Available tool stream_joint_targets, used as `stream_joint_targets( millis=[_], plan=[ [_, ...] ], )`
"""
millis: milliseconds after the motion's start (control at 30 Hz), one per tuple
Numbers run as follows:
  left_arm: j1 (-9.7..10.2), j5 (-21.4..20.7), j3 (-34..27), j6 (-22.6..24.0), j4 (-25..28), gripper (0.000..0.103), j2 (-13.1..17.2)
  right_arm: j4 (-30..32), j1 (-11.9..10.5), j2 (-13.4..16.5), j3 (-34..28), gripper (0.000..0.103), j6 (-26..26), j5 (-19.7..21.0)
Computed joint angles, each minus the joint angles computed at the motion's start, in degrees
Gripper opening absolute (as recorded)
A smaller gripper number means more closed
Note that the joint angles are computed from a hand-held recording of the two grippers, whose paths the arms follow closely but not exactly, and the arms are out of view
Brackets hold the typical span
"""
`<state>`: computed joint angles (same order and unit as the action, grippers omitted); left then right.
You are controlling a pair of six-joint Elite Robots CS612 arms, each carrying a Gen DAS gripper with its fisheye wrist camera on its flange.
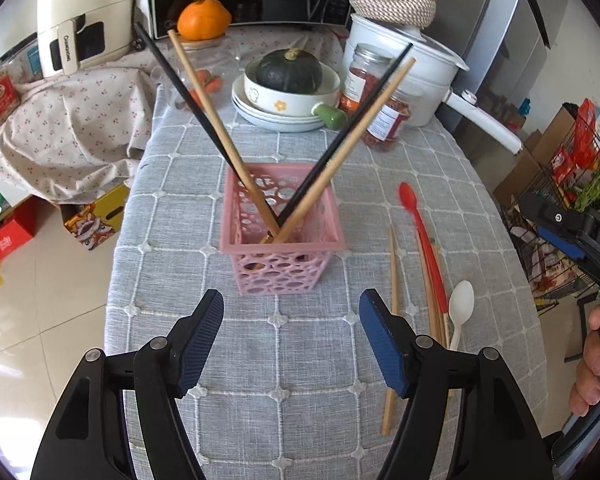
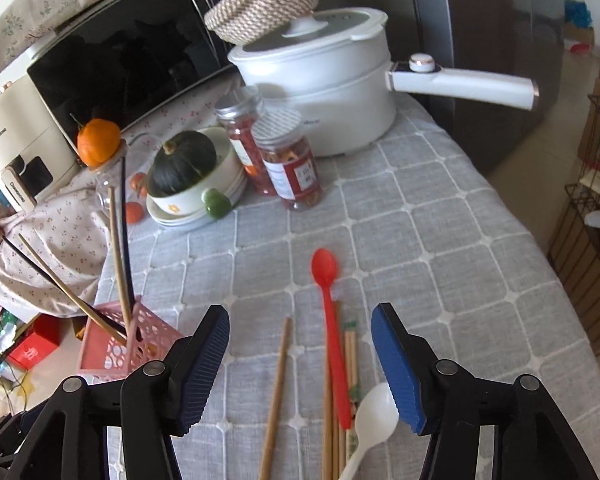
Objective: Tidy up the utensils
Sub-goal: 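Grasp another wooden chopstick with the left gripper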
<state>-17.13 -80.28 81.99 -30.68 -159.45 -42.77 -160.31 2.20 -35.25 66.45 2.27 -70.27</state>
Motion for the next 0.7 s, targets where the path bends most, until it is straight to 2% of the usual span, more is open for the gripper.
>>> stream_joint_targets(
  millis=[100,333,500,667,700],
  plan=[
    [-0.87,-0.46,-0.87,2.12,1.00,0.073,0.64,4.47,-0.59,0.10,-0.52,0.069,-1.36,1.03],
    [-3.22,1.56,-3.43,9.91,4.62,0.073,2.90,14.44,-1.50,0.67,-2.32,0.072,-4.31,-0.62],
    [-3.80,1.16,-5.79,11.37,7.04,0.071,4.48,19.05,-2.36,1.20,-3.83,0.075,-5.80,-0.72],
    [-3.22,-3.30,-10.52,12.50,10.51,0.045,6.90,21.45,-2.65,2.13,-5.41,0.077,-7.24,-3.44],
    [-3.03,-4.12,-11.83,12.23,11.55,0.038,7.57,22.28,-2.79,2.37,-5.81,0.077,-7.31,-3.42]
  ],
)
